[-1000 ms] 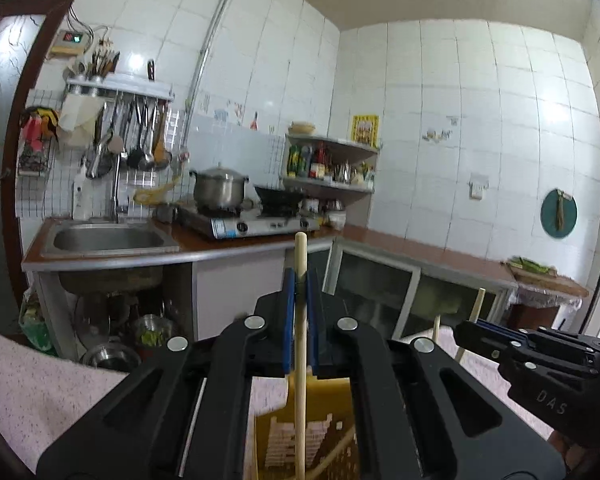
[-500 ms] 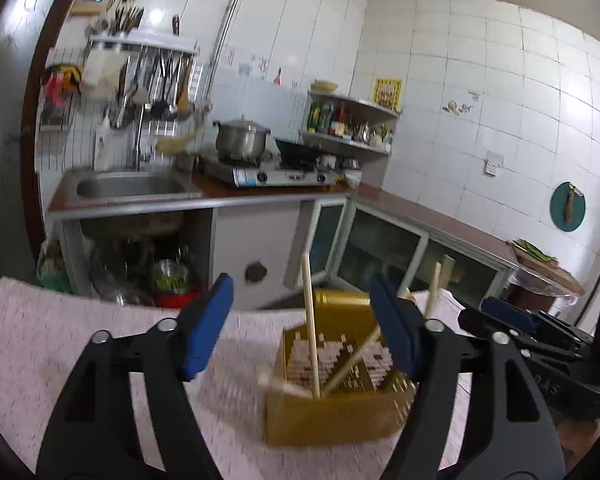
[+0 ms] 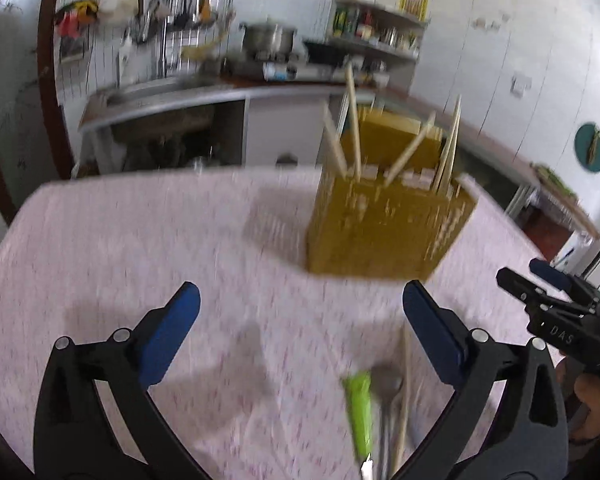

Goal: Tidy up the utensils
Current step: 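Lower the left tool onto the green frog fork handle and close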

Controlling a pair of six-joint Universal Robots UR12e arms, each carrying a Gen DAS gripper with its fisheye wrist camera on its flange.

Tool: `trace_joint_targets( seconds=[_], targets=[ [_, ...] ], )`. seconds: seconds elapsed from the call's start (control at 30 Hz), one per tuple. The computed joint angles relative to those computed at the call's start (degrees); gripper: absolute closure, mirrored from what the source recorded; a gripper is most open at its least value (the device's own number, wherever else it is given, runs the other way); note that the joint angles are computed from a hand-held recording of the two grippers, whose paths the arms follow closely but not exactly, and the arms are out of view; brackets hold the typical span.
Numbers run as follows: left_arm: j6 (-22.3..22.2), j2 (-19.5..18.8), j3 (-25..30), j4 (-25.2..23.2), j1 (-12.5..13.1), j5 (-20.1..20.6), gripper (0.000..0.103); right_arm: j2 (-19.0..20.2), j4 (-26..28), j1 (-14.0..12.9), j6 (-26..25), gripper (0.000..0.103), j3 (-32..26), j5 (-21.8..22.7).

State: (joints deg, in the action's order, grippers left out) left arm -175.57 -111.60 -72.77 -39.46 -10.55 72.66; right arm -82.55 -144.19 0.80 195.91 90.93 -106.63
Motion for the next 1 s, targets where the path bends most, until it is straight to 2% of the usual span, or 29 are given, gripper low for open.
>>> trace_joint_targets(
  seconds=[0.1, 0.17, 0.27, 0.33, 0.47, 0.63, 0.8, 0.93, 1.0],
  targets=[
    [1.67, 0.58, -1.06, -5.72, -0.20, 0.99, 0.005, -0.90, 1.64, 0.03, 0.55, 0.025, 1.79, 0.21],
    [3.14, 0.84, -1.56, -8.96, -0.69, 3.07, 0.005, -1.59, 2.26, -0.12, 1.55, 0.025, 3.05, -0.20],
    [4.08, 0.96, -1.77, -12.21, -1.41, 5.57, 0.008, -2.29, 3.54, -0.54, 3.05, 0.025, 4.11, 0.02],
    [4.03, 0.80, -1.30, -14.98, -1.85, 6.76, 0.017, -2.63, 4.32, -1.02, 3.84, 0.025, 4.43, 1.16],
    [3.39, 0.17, 0.03, -20.45, -2.39, 7.17, 0.057, -2.69, 5.80, -1.07, 4.68, 0.025, 4.36, 1.61],
    [1.97, 0.16, 0.02, -21.13, -2.43, 6.98, 0.060, -2.34, 7.41, -0.99, 4.58, 0.025, 3.93, 1.73],
    [2.22, 0.11, 0.97, -22.64, -2.39, 5.43, 0.073, -2.15, 8.39, -1.17, 5.28, 0.025, 3.65, 2.16],
    [2.96, -0.20, 1.46, -22.86, -2.81, 5.53, 0.074, -1.60, 10.27, -1.08, 5.79, 0.025, 2.84, 1.98],
    [1.97, -0.41, 1.86, -23.46, -2.73, 4.58, 0.074, -1.30, 12.00, -0.98, 5.88, 0.025, 2.20, 2.01]
  ],
)
